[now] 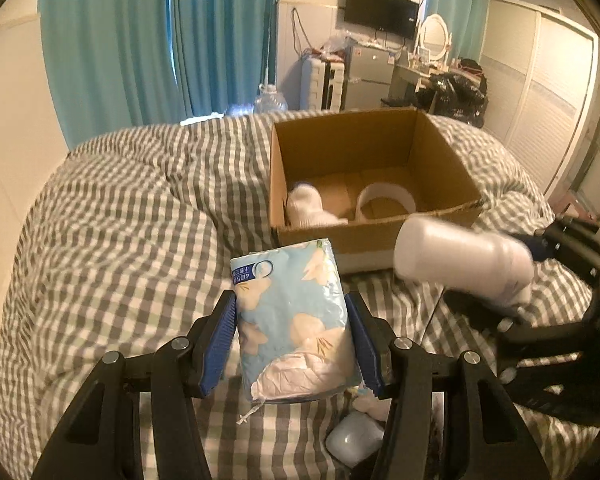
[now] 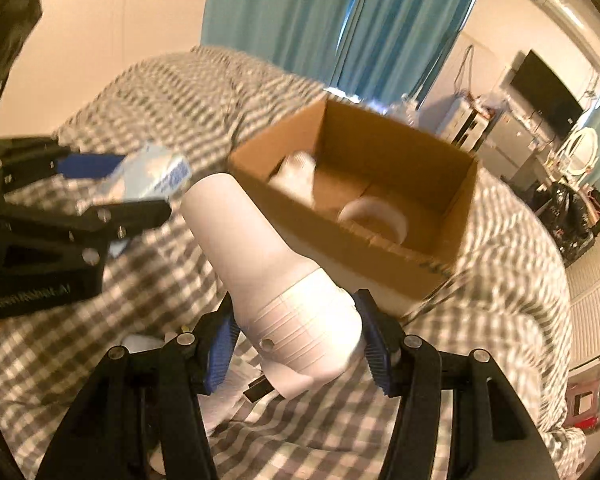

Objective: Organize objects
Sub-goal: 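Lower the tissue pack and bottle into the box and open both tools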

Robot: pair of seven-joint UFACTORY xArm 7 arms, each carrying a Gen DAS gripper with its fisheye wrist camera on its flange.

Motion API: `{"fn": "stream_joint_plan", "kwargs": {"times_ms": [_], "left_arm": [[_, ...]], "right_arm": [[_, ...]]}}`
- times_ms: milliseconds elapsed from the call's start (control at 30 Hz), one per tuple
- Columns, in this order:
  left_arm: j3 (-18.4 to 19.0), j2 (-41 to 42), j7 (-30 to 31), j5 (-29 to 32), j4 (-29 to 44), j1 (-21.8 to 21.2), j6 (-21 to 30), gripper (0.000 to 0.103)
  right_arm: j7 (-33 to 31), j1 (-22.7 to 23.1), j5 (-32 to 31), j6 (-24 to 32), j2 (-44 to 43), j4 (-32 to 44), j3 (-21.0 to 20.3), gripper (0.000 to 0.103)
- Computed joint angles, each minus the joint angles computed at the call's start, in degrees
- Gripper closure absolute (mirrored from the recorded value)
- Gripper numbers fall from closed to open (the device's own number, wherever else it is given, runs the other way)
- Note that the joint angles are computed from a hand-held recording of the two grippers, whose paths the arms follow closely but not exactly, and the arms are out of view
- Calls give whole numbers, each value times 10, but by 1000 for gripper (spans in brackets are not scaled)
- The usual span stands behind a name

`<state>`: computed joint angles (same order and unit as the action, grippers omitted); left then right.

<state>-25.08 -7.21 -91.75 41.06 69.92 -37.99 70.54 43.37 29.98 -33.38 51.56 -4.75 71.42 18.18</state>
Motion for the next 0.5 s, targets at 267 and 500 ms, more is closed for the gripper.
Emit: {"fn": "stream_joint_plan", "kwargs": {"times_ms": [267,500], "left_arm": [[15,-5,41,21,24,23,-23,47],[41,22,83,55,58,52,-74,47]], "right_arm": [[10,-21,-32,-1,22,67,-19,48],[-9,-34,-21,-8,64,125,-45,48]]}}
